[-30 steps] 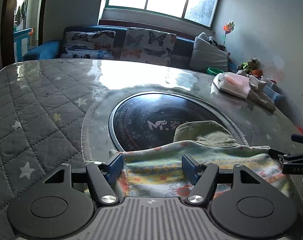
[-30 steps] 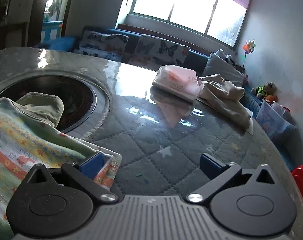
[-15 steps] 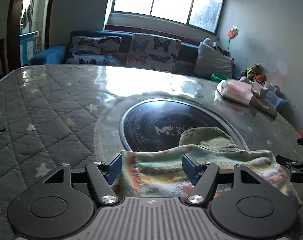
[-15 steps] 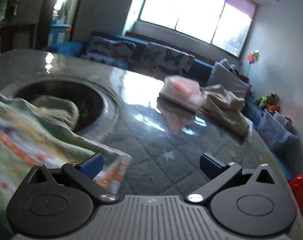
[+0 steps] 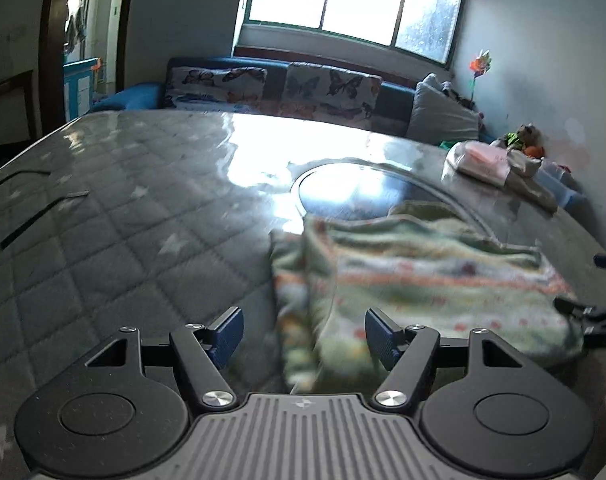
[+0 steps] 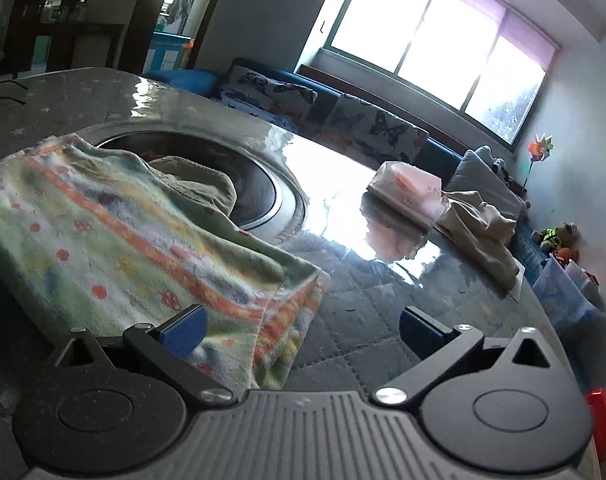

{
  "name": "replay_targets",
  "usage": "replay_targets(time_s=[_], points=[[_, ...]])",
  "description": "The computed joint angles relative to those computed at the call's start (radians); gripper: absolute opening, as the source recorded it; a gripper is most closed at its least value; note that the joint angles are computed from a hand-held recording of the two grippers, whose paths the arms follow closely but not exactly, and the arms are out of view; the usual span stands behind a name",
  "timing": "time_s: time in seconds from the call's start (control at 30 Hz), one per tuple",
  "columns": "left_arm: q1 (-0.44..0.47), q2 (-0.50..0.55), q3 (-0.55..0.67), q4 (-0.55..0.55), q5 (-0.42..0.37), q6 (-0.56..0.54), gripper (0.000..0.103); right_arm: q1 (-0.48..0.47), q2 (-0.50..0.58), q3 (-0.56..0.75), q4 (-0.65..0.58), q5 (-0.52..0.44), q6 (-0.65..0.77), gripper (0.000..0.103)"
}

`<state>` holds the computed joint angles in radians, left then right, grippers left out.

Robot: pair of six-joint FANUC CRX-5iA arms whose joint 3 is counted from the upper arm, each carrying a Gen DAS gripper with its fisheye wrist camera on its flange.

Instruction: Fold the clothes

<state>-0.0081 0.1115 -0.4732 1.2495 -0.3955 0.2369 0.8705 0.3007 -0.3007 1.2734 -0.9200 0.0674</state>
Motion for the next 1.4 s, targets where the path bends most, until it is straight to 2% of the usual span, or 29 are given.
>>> replay_targets(time_s=[0.1, 0.17, 0.3, 0.43, 0.57, 0.67, 0.77, 0.87, 0.97, 1.07, 1.1, 1.2, 1.27, 1.3, 1.4], points=[[0.001, -0.014, -0.022, 0.042, 0.001, -0.035, 0.070, 0.004, -0.015, -0.011, 0.037, 0.013, -0.027, 0.103], [0.004, -0.016, -0.028, 0.033, 0.007, -0.030, 0.070, 0.005, -0.015, -0.013, 0.050, 0.027, -0.036, 0.103], [0.010, -0.026, -0.044, 0.055, 0.008, -0.049, 0.071, 0.016, 0.007, 0.014, -0.001, 0.031, 0.021, 0.103], [0.035, -0.031, -0.044, 0.049, -0.024, -0.039, 0.070, 0.022, 0.000, 0.019, 0.026, 0.047, 0.043, 0.103], [0.048, -0.030, -0.034, 0.095, -0.033, -0.042, 0.070, 0.012, -0.003, 0.057, 0.029, 0.163, 0.102, 0.103], [0.060, -0.024, -0.020, 0.136, -0.034, -0.025, 0.070, 0.017, 0.019, 0.119, -0.060, 0.280, 0.220, 0.103], [0.076, -0.018, -0.004, 0.145, -0.048, -0.004, 0.070, 0.036, 0.065, 0.198, -0.155, 0.357, 0.382, 0.100], [0.093, -0.013, 0.016, 0.109, -0.070, 0.029, 0.070, 0.065, 0.122, 0.304, -0.312, 0.391, 0.597, 0.092], [0.105, -0.007, 0.029, 0.087, -0.085, 0.049, 0.070, 0.092, 0.180, 0.410, -0.456, 0.378, 0.786, 0.082], [0.121, 0.000, 0.045, 0.070, -0.112, 0.080, 0.070, 0.110, 0.236, 0.520, -0.598, 0.327, 0.937, 0.063], [0.126, 0.005, 0.052, 0.068, -0.127, 0.090, 0.070, 0.113, 0.254, 0.554, -0.634, 0.305, 0.970, 0.053], [0.139, 0.017, 0.070, 0.054, -0.169, 0.119, 0.070, 0.117, 0.289, 0.610, -0.677, 0.265, 1.016, 0.045], [0.144, 0.029, 0.084, 0.035, -0.194, 0.151, 0.071, 0.117, 0.299, 0.624, -0.682, 0.257, 1.025, 0.033], [0.146, 0.036, 0.092, 0.025, -0.208, 0.172, 0.071, 0.117, 0.299, 0.623, -0.676, 0.258, 1.016, 0.023], [0.162, 0.065, 0.122, -0.002, -0.282, 0.259, 0.073, 0.110, 0.283, 0.607, -0.686, 0.284, 0.993, 0.013]])
